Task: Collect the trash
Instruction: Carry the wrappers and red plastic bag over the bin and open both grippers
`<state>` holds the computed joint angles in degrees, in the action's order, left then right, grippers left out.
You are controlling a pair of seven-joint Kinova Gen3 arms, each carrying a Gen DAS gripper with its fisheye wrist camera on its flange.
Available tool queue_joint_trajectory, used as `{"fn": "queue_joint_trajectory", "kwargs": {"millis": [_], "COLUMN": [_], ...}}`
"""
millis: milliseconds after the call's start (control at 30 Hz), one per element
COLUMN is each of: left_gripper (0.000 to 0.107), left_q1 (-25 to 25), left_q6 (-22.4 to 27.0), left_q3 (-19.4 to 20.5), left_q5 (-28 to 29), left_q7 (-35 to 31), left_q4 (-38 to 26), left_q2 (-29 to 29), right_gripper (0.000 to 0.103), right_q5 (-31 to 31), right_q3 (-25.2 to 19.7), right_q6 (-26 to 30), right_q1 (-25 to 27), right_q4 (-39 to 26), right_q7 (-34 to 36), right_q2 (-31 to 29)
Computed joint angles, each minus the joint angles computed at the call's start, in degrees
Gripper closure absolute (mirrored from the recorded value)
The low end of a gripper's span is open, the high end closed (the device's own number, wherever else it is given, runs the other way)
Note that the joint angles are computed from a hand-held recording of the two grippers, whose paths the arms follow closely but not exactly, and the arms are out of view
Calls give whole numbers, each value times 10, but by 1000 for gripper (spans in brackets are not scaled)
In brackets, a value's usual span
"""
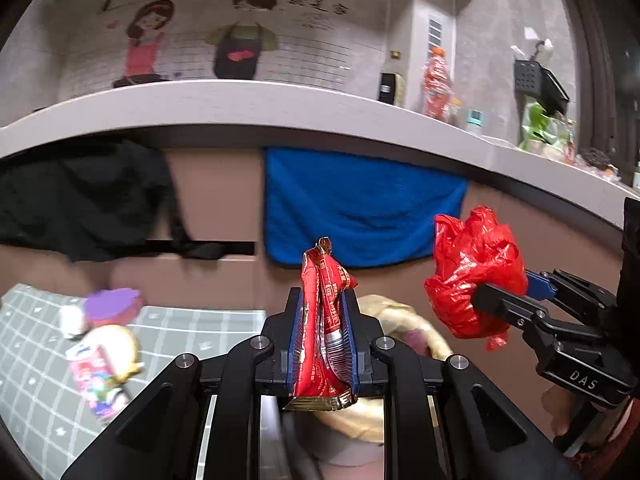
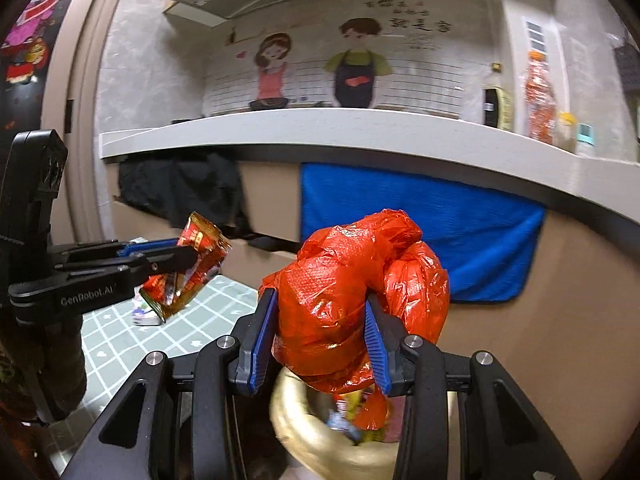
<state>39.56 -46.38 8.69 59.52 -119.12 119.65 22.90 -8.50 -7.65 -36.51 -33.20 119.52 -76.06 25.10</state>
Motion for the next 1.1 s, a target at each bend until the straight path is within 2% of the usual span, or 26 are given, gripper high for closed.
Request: {"fn": "queue_joint_trajectory", "kwargs": {"millis": [233, 367, 667, 1100], "left_gripper": [88, 88, 88, 88], "left_q1": [-3, -15, -34, -22], "left_q6": [14, 48, 152, 242], "left_q3": [-7, -15, -48, -107], "left_q5": [-36, -53, -64, -62], "left_q7": [6, 12, 14, 28], "left_q4": [-42, -67, -134, -192], "left_q2": [42, 64, 113, 161], "right_gripper": [65, 65, 65, 65], "right_q5": [64, 65, 125, 205], "right_q3": [-19, -8, -29, -74], "right_q6": [-5, -1, 70, 148], "right_q1": [68, 67, 113, 173], "right_q4": [-11, -29, -99, -175], "right_q7": [-87, -95, -165, -260], "right_q2": [17, 35, 92, 164]}}
